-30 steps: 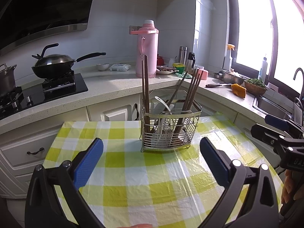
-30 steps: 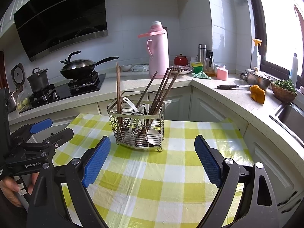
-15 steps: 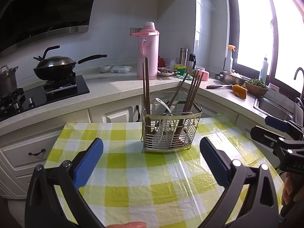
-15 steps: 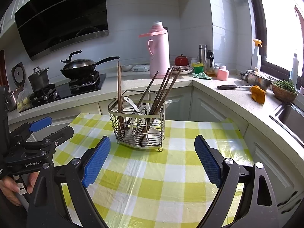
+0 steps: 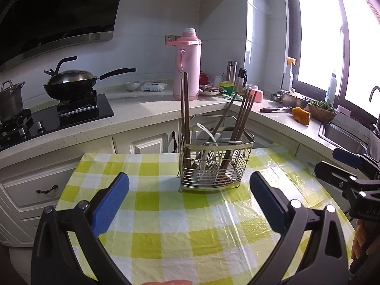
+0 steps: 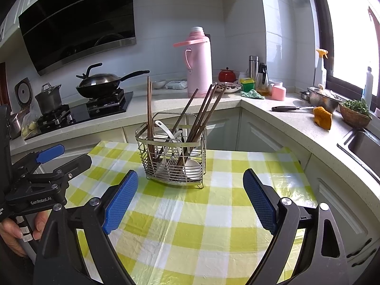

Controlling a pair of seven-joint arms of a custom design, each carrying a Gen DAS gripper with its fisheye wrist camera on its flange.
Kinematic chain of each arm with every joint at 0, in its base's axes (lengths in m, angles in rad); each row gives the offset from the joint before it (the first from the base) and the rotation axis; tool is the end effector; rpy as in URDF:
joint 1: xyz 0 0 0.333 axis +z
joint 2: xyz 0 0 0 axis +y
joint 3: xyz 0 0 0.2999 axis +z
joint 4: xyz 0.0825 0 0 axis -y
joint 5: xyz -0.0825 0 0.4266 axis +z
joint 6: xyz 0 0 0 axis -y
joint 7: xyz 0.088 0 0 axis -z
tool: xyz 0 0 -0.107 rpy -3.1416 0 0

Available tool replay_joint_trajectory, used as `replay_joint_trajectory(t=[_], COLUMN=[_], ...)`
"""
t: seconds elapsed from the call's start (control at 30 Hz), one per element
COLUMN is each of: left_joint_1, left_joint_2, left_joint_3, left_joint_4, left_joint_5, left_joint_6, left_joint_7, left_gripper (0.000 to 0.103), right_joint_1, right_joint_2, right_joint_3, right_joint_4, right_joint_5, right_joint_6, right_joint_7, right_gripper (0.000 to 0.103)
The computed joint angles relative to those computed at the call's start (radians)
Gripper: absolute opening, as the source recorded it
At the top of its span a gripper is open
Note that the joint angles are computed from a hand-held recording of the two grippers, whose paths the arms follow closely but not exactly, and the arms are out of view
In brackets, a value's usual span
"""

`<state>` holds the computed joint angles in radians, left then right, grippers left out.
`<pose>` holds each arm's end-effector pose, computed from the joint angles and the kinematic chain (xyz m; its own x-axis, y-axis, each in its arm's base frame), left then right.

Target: Organize utensils

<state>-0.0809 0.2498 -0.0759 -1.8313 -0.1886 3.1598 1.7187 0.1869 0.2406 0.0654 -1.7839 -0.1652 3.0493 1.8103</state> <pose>0.6963 -0.0883 0.4926 -0.1316 -0.9899 0.0530 -0.4748 0.0161 -0.8799 0.6832 0.1851 0.5110 0.1967 -0.9778 -0.0718 -0.5211 -0.0423 -0.8524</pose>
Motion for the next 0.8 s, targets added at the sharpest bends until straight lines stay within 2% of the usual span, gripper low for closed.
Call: replay_joint_trajectory(t=[0.07, 0.1, 0.2, 0.23, 0.33, 0.37, 0.47, 0.6, 0.8], left_joint_1=[0.05, 0.059, 0.038, 0.048, 0.154, 0.154, 0.069, 0.061, -0.064], left_joint_2=[0.001, 0.001, 0.0, 0.0, 0.002, 0.002, -0.001, -0.002, -0.004], left_joint_3=[-0.059, -0.069, -0.047, -0.059, -0.185, -0.184, -0.089, -0.083, 0.065], left_joint_4=[0.002, 0.003, 0.001, 0.001, 0.008, 0.008, 0.005, 0.004, -0.002], left_joint_5=[-0.037, -0.048, -0.047, -0.057, -0.17, -0.175, -0.127, -0.124, 0.006], left_joint_6=[-0.002, -0.003, 0.0, -0.001, -0.014, -0.014, -0.01, -0.008, -0.005], left_joint_7=[0.042, 0.053, 0.048, 0.057, 0.172, 0.174, 0.126, 0.126, -0.009], left_gripper=[0.098, 0.098, 0.098, 0.098, 0.098, 0.098, 0.098, 0.098, 0.098], right_joint_1=[-0.002, -0.003, -0.001, 0.0, 0.005, 0.005, 0.004, 0.0, -0.002], right_joint_2=[-0.002, -0.002, -0.003, -0.004, -0.005, -0.006, -0.008, -0.01, -0.013], right_joint_3=[0.004, 0.005, 0.005, 0.004, -0.002, -0.002, -0.001, 0.004, 0.005], right_joint_4=[-0.001, 0.0, 0.0, 0.0, -0.001, -0.002, -0.006, -0.008, -0.015], right_joint_5=[0.004, 0.006, 0.006, 0.006, 0.001, 0.001, 0.001, 0.007, 0.014], right_joint_6=[-0.001, -0.003, -0.004, -0.004, -0.004, -0.003, -0.003, -0.003, 0.001], right_joint_7=[-0.005, -0.007, -0.011, -0.011, -0.004, -0.003, -0.003, -0.013, -0.017], right_gripper=[0.085, 0.085, 0.085, 0.085, 0.085, 0.085, 0.085, 0.085, 0.085])
